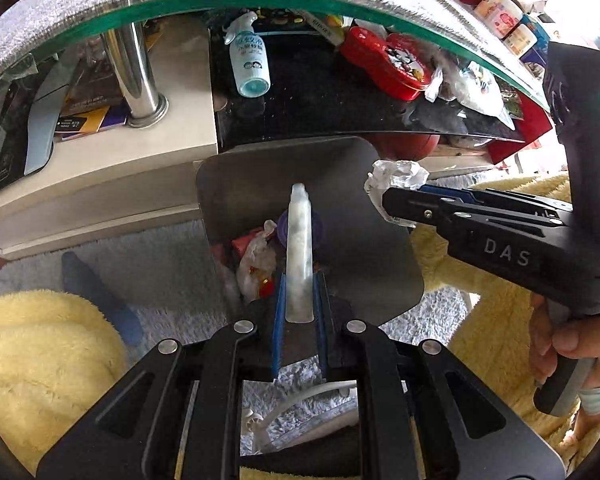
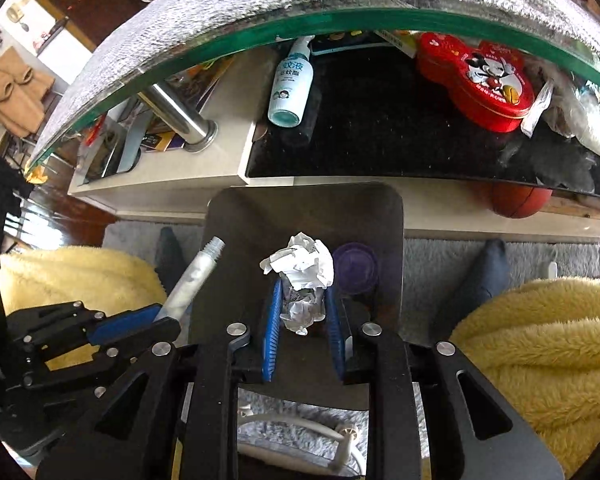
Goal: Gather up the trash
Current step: 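Lower the stick and tissue into the bin and open both grippers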
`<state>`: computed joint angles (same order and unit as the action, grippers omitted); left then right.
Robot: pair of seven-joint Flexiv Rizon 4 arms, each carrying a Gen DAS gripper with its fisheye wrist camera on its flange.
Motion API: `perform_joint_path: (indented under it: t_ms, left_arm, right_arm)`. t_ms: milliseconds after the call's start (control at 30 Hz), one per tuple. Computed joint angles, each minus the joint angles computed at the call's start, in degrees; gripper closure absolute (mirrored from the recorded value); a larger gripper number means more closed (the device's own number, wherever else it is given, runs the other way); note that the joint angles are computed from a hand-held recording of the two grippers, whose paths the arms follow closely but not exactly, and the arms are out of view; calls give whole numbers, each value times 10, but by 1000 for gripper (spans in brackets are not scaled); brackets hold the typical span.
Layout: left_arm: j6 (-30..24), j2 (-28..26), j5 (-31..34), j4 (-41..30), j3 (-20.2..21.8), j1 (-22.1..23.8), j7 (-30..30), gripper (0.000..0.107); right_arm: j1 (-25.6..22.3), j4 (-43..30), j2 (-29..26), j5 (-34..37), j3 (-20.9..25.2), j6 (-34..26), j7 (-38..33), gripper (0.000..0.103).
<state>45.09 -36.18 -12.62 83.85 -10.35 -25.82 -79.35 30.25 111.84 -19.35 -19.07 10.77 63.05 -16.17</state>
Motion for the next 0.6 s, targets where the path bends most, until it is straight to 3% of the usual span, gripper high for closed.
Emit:
perform_joint_path:
  t_ms: [133,333,467,533,600]
  left_arm:
    - [-7,-4,-2,-7,-1,2,0,92]
    - [-11,-5,0,-17,5,4,-8,75]
    - [-2,0,9,-30,14,5,-20,39]
    - [4,1,15,-43,20,6,-30,31]
    - [1,-2,21,-62,24,6,-38,28]
  right_arm:
    - [-1,-1,0,-1,-3,0,4,60]
    - [-4,4,14,-14,-13,-5,20,39]
    - [-6,6,36,-55,-25,-38,40,19]
    - [-10,7,50,-84,-31,-50,55,10]
    - [-19,7,59,-101,-33,-51,64,10]
